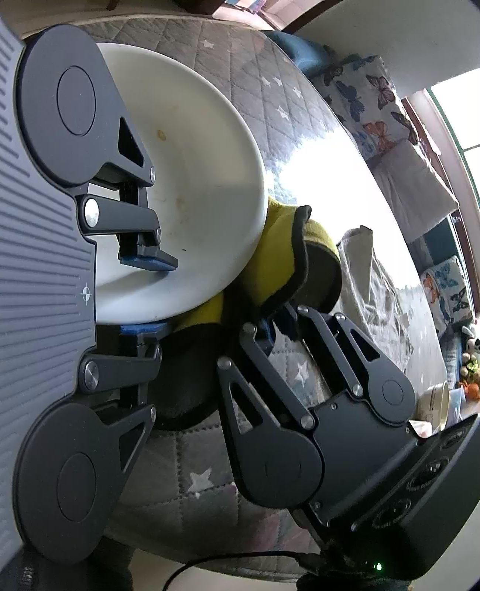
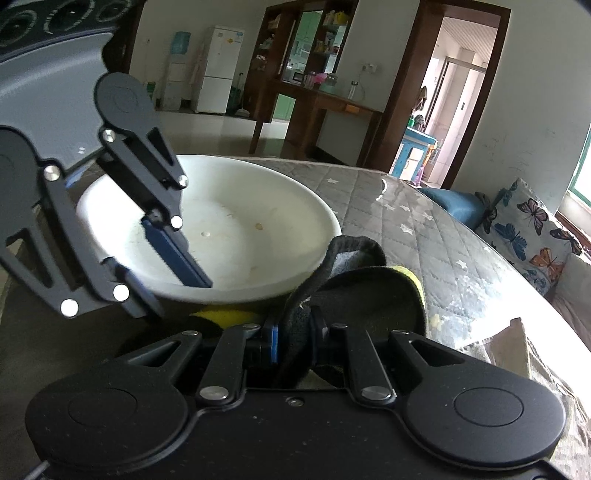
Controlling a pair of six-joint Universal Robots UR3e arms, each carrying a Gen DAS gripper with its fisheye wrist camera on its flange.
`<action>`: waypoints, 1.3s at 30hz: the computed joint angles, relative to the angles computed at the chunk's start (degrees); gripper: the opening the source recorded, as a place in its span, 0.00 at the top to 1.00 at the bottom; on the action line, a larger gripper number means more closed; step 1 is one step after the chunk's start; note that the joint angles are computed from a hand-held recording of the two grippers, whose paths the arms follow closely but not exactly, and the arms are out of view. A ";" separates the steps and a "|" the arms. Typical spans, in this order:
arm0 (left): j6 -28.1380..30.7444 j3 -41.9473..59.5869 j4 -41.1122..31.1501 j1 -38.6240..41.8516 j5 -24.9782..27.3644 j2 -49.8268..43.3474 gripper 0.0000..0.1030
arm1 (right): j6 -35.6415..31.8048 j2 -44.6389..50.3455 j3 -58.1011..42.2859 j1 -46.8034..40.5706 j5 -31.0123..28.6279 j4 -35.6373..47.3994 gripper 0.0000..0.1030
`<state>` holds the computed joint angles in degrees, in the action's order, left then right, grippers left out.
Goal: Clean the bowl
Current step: 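Keep wiping inside the bowl with the right gripper's cloth, then rub the cloth along the bowl's inner wall near the left gripper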
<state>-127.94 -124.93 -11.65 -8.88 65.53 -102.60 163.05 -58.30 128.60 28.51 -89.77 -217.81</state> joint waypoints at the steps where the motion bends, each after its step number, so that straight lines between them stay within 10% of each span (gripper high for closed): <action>1: 0.81 -0.22 -0.40 0.28 -0.32 0.26 0.72 | -0.13 -0.13 0.31 0.09 0.03 -0.18 0.84; 23: 18.97 -3.80 -16.16 8.09 -7.21 8.30 0.73 | -4.86 1.55 -4.63 -1.95 2.02 2.86 0.84; 39: 5.82 -10.14 -2.63 5.18 -3.09 10.28 0.72 | -5.36 1.96 -4.04 -0.30 -0.06 2.45 0.84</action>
